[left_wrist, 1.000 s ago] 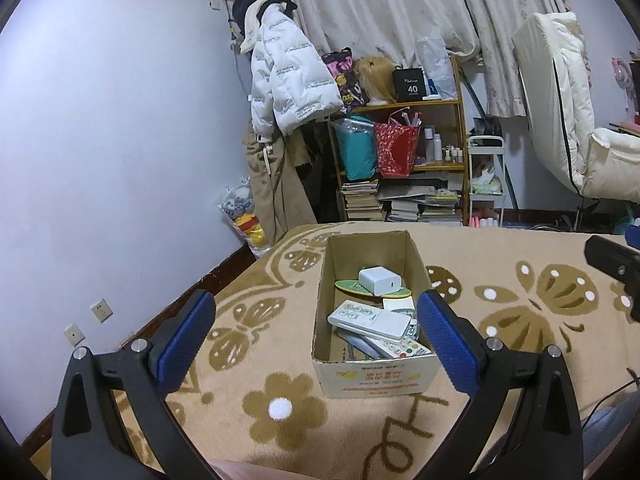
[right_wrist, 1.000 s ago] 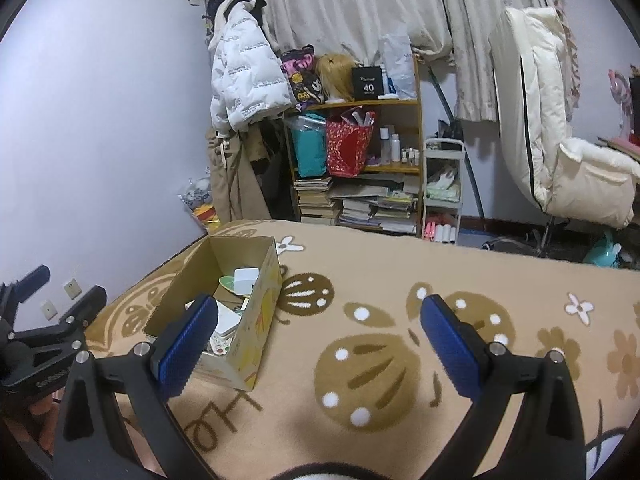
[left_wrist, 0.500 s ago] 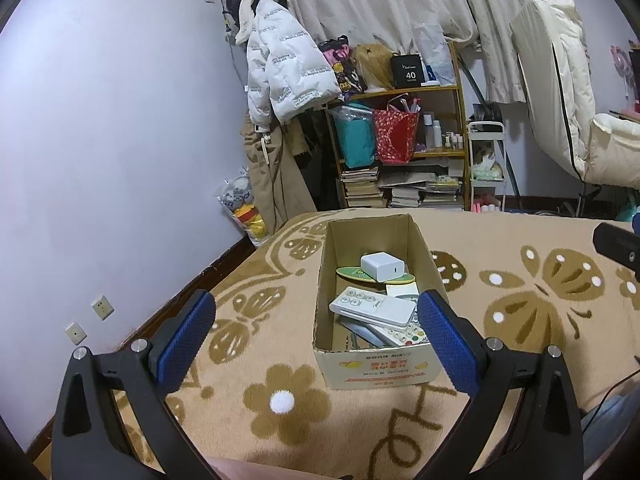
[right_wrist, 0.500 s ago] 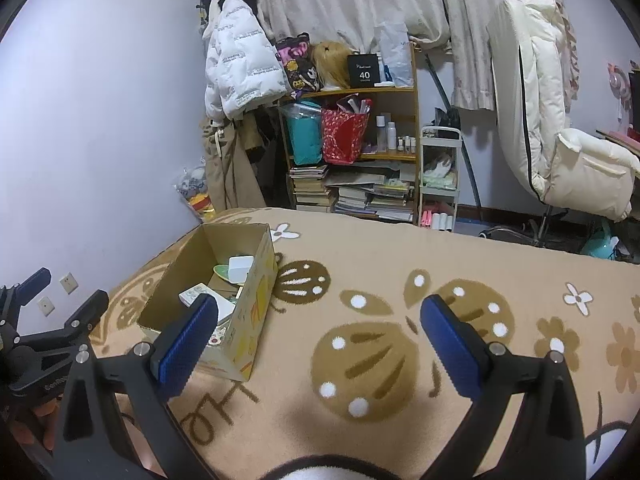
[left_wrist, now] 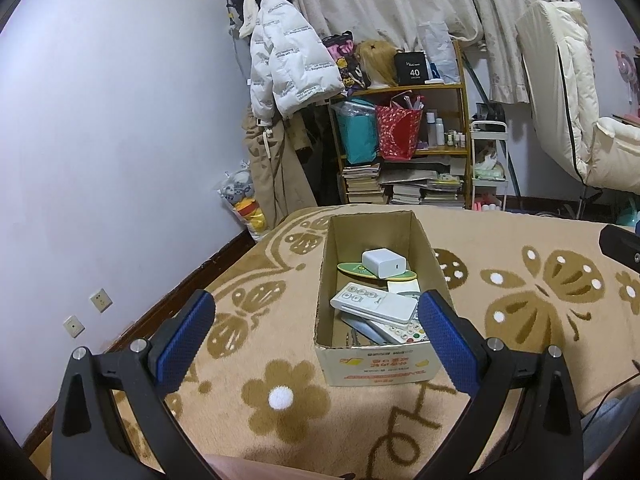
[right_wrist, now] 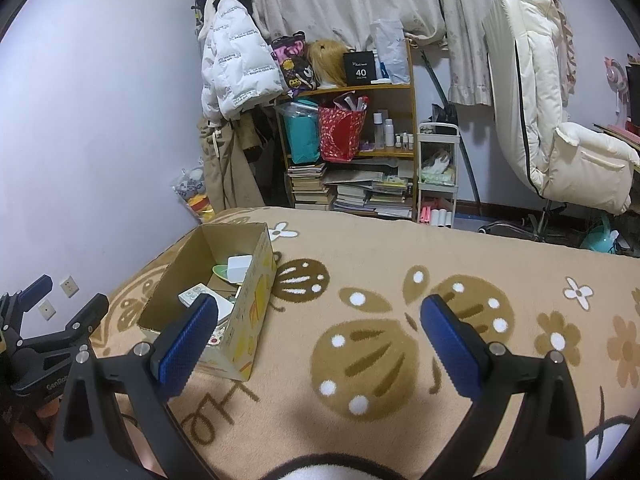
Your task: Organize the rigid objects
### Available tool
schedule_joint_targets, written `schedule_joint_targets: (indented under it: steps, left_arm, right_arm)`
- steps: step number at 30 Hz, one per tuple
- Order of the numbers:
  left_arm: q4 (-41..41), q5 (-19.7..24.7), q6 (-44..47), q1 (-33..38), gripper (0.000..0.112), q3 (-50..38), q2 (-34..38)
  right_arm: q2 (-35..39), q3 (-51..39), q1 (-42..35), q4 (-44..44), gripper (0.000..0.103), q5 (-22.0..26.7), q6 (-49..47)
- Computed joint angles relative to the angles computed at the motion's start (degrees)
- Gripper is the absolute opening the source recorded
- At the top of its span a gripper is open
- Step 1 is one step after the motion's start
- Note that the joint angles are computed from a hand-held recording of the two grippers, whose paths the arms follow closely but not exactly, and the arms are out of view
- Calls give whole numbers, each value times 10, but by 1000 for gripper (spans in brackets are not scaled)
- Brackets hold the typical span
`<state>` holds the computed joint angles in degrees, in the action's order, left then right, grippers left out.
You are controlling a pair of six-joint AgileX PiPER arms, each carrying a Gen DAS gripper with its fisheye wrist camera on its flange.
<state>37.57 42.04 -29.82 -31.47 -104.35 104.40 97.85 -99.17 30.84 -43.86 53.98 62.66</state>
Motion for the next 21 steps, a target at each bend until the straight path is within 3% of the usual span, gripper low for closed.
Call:
schedule_joint_targets:
  steps: [21]
  left_arm:
    - [-27, -5, 0, 15, 101, -4, -4]
  right_arm:
    - [-1, 0, -1, 0, 103, 0, -1]
